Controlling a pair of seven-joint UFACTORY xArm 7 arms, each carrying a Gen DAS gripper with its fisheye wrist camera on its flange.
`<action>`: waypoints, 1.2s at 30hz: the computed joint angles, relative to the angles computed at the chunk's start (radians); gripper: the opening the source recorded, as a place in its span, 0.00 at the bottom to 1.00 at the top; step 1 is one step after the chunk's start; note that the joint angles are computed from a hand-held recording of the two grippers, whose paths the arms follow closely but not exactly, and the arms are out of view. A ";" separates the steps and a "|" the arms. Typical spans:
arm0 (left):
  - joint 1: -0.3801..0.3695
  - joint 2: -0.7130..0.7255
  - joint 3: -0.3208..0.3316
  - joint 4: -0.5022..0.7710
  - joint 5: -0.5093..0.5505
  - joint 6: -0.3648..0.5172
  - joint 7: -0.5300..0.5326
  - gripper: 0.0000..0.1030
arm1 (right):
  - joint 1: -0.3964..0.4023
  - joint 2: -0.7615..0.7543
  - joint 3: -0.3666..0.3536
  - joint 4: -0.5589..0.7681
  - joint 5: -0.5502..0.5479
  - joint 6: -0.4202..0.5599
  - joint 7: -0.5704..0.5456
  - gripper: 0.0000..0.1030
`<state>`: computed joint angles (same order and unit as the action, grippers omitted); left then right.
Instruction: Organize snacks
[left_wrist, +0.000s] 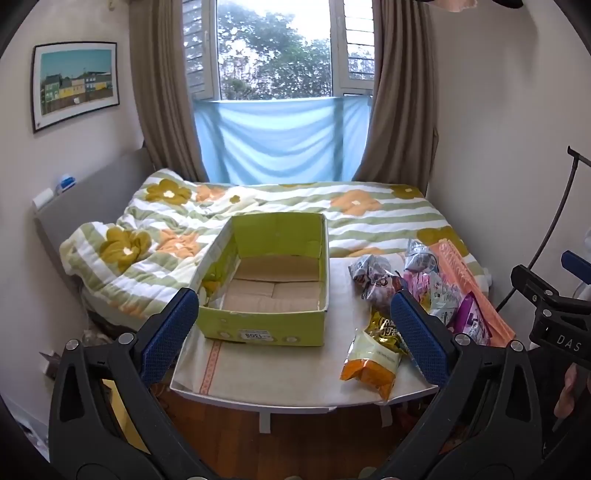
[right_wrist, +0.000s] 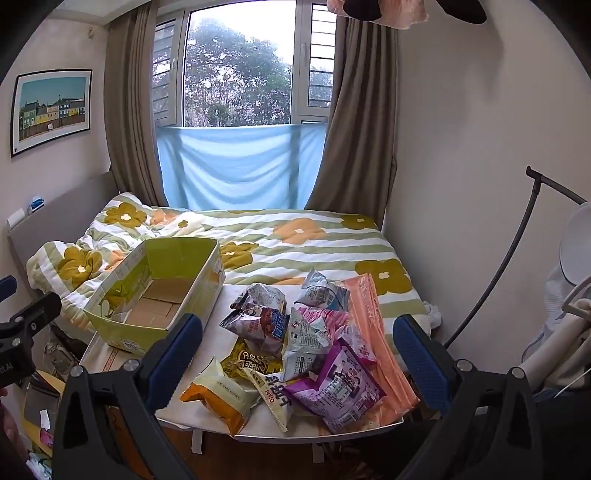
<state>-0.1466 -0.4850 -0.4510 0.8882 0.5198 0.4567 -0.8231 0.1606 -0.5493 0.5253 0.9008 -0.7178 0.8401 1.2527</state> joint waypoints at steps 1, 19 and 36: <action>-0.002 -0.001 0.001 0.000 0.000 0.000 0.002 1.00 | 0.000 0.004 0.003 0.006 0.000 0.006 0.001 1.00; -0.007 -0.003 0.003 -0.005 -0.001 0.003 0.005 1.00 | 0.013 0.013 0.008 0.016 -0.005 0.019 0.013 1.00; -0.015 -0.011 0.006 -0.010 -0.023 0.008 0.025 1.00 | 0.026 0.019 -0.001 0.022 -0.005 0.021 0.015 1.00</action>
<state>-0.1620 -0.4958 -0.4450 0.8786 0.4965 0.4651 -0.7986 0.1861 -0.5299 0.5244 0.9230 -0.7223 0.8611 1.2673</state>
